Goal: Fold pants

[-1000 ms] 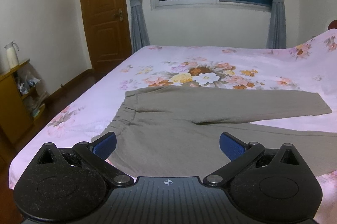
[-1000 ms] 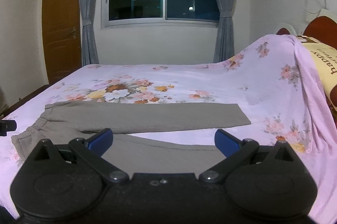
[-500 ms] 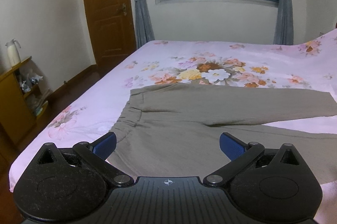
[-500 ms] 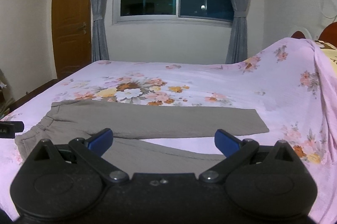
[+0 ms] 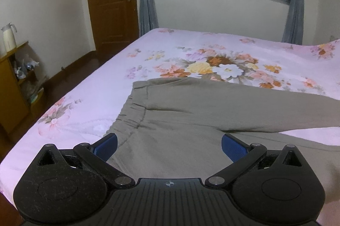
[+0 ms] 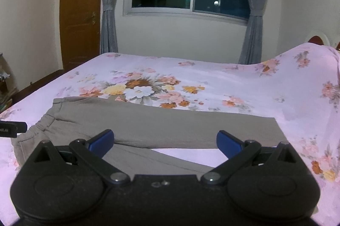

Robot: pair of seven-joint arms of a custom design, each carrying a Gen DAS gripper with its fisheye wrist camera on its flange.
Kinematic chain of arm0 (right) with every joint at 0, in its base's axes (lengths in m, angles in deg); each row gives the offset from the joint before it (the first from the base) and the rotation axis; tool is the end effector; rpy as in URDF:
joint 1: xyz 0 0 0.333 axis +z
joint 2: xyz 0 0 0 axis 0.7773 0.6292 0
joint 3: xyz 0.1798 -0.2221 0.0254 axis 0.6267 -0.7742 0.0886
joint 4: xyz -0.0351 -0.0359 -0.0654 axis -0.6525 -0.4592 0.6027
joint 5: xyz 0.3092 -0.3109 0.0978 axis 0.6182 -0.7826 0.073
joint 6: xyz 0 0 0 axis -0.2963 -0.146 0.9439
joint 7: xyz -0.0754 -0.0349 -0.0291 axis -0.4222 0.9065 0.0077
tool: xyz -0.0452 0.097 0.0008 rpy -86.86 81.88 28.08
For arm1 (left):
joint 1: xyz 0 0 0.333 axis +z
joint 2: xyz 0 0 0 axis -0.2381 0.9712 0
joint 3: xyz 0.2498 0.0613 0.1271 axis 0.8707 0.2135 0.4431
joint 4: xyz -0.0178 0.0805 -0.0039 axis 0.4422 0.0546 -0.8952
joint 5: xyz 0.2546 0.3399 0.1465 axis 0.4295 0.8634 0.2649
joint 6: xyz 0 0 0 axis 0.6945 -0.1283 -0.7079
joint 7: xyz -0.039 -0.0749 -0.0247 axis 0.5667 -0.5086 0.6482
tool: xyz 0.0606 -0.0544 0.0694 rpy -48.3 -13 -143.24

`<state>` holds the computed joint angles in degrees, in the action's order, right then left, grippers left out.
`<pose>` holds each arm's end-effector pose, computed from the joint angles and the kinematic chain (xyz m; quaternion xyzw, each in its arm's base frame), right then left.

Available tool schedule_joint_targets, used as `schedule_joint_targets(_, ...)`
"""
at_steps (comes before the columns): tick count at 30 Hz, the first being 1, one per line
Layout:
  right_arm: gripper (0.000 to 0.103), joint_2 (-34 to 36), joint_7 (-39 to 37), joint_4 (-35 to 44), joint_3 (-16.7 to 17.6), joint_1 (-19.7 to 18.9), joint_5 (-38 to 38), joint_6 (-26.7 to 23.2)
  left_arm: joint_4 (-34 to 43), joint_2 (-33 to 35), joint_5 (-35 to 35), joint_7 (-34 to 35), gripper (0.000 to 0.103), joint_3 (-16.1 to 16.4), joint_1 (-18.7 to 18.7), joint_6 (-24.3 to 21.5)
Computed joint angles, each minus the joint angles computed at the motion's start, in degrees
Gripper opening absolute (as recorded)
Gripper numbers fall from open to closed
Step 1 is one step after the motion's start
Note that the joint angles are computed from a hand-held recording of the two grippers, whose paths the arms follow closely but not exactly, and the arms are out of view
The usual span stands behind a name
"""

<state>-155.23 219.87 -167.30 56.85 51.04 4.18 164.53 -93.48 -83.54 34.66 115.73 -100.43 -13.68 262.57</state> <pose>0.3373 0.1119 0.5077 -0.5169 0.6788 -0.4417 0.2775 0.5203 -0.1456 0.4701 -0.5475 0.7090 -0.3141 0.3144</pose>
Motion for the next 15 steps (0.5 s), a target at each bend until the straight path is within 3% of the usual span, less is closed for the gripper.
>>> schedule_joint_targets(6, 0.103, 10.89, -0.42, 4.28, -0.09, -4.91, -1.52, 8.67, 8.43, 10.28, 4.53, -2.02, 0.103, -0.69, 2.39, -1.14)
schedule_joint_targets(13, 0.103, 27.96, -3.19, 12.02, 2.02, -12.79, -2.67, 21.39, 19.59, 21.79, 12.07, -5.93, 0.103, 3.32, 0.31, -3.38)
schedule_joint_targets(15, 0.098, 33.83, -4.88, 15.1, 2.31, -14.3, -2.58, 23.75, 23.55, 25.45, 13.41, -6.66, 0.103, 5.12, -1.06, -4.44)
